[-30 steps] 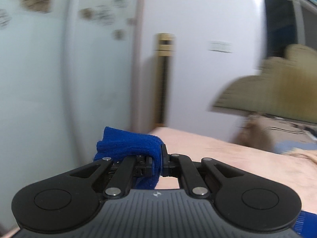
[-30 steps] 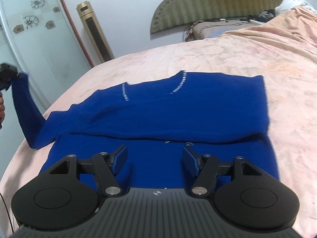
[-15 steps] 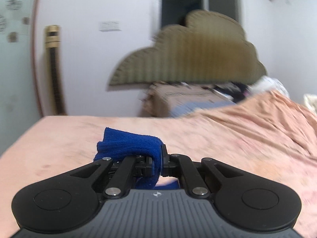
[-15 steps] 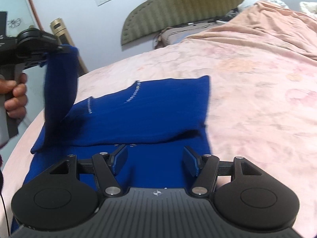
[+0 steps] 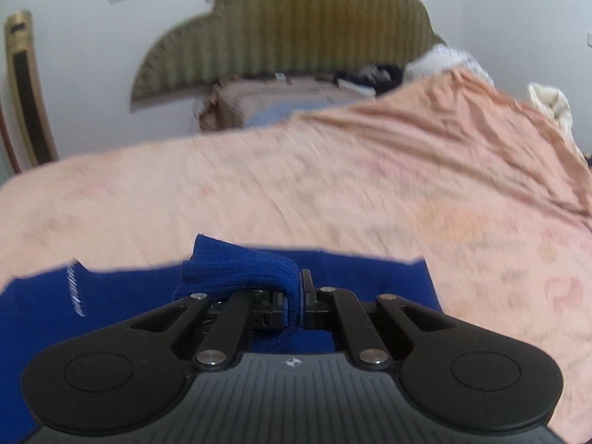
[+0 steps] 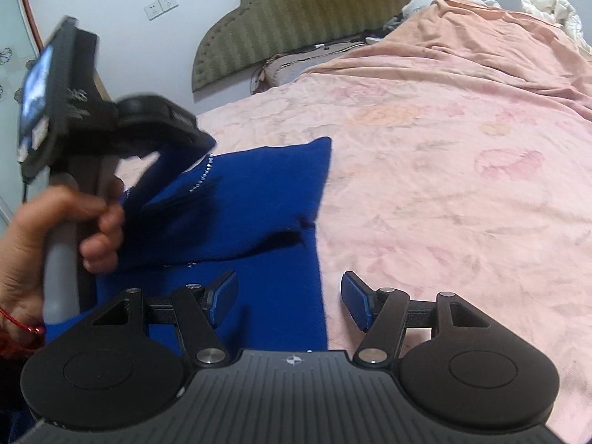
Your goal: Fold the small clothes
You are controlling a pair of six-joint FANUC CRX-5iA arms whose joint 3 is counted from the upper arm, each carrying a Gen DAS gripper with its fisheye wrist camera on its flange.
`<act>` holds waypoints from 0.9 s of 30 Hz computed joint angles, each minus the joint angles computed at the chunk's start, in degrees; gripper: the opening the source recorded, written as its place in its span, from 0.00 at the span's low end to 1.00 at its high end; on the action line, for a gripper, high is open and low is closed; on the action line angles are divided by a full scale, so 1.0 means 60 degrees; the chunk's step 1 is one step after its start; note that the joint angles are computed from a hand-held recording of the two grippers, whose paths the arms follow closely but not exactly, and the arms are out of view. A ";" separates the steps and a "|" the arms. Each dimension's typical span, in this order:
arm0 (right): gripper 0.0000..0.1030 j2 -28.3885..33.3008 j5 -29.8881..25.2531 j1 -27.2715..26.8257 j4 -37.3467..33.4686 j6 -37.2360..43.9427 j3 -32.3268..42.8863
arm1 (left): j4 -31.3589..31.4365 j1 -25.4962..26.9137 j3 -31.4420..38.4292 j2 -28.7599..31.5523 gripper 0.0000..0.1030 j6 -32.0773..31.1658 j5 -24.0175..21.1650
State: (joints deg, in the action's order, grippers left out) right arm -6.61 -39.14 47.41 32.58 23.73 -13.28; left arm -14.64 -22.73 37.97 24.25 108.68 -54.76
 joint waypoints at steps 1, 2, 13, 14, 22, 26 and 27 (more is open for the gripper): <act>0.64 -0.0019 -0.0030 0.0003 0.0020 -0.0014 -0.0018 | 0.0520 0.0124 -0.0087 0.0062 0.10 -0.0298 -0.0014; 0.64 -0.0029 -0.0064 0.0010 0.0049 -0.0040 -0.0033 | 0.1028 0.0253 -0.0184 0.0103 0.21 -0.0555 -0.0022; 0.65 0.0038 -0.0250 -0.0119 0.0727 -0.0534 -0.0046 | 0.5038 0.1236 -0.2691 -0.1232 0.88 -0.3847 0.1538; 0.65 0.0062 -0.0166 -0.0169 0.0862 -0.0629 -0.0032 | 0.5152 0.1340 -0.3092 -0.1536 0.89 -0.4025 0.1960; 0.65 0.0958 0.0609 -0.0457 0.1816 -0.1147 0.0654 | 0.8712 0.1770 -0.4006 -0.1700 1.00 -0.5789 0.2076; 0.68 0.0879 0.0054 -0.0503 0.2723 -0.2161 0.0326 | 0.4837 0.0852 -0.1848 -0.0705 1.00 -0.4040 0.0902; 0.68 0.0807 -0.0201 -0.0532 0.2726 -0.2165 0.0240 | 0.4333 0.0666 -0.1604 -0.0534 1.00 -0.3910 0.0716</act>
